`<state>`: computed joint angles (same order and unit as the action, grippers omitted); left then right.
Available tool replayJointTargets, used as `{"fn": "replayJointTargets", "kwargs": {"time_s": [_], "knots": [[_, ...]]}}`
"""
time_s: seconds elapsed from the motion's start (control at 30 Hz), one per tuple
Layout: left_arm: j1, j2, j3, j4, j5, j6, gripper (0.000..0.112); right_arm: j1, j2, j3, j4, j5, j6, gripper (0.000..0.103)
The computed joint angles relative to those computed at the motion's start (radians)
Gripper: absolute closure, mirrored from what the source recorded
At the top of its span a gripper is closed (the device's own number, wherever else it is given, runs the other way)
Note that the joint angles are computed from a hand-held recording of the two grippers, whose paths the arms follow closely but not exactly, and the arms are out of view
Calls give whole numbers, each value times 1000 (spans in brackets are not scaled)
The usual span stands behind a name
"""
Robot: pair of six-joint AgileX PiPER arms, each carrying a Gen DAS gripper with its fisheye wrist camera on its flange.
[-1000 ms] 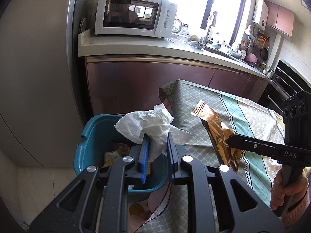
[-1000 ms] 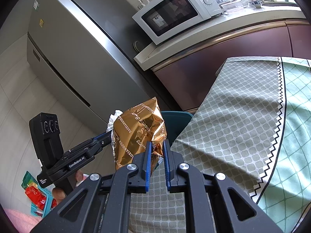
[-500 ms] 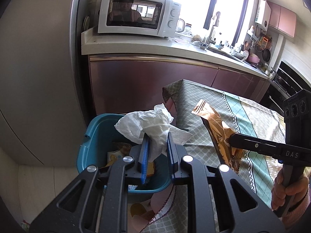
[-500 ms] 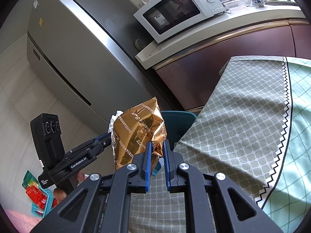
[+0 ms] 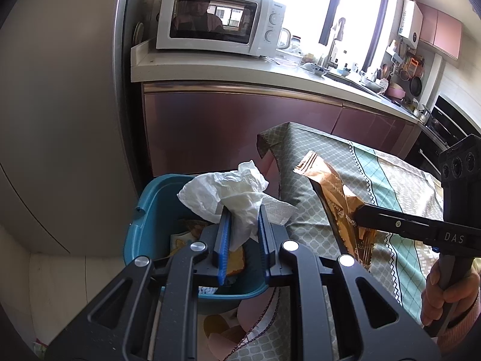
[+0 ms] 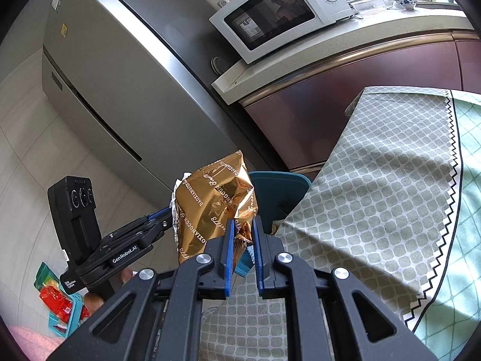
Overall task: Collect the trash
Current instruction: 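Hold the white tissue in the left tool and gold wrapper in the right tool over the teal bin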
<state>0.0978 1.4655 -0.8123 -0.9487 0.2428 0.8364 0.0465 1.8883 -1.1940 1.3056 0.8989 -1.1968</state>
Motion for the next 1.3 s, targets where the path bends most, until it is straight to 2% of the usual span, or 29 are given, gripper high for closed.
{"fn": "replayJointTargets", "kwargs": {"time_s": [1.3], "knots": [[30,26,6,-11,-5,19,95,53,56,-67,-26,-17,61,92]]}}
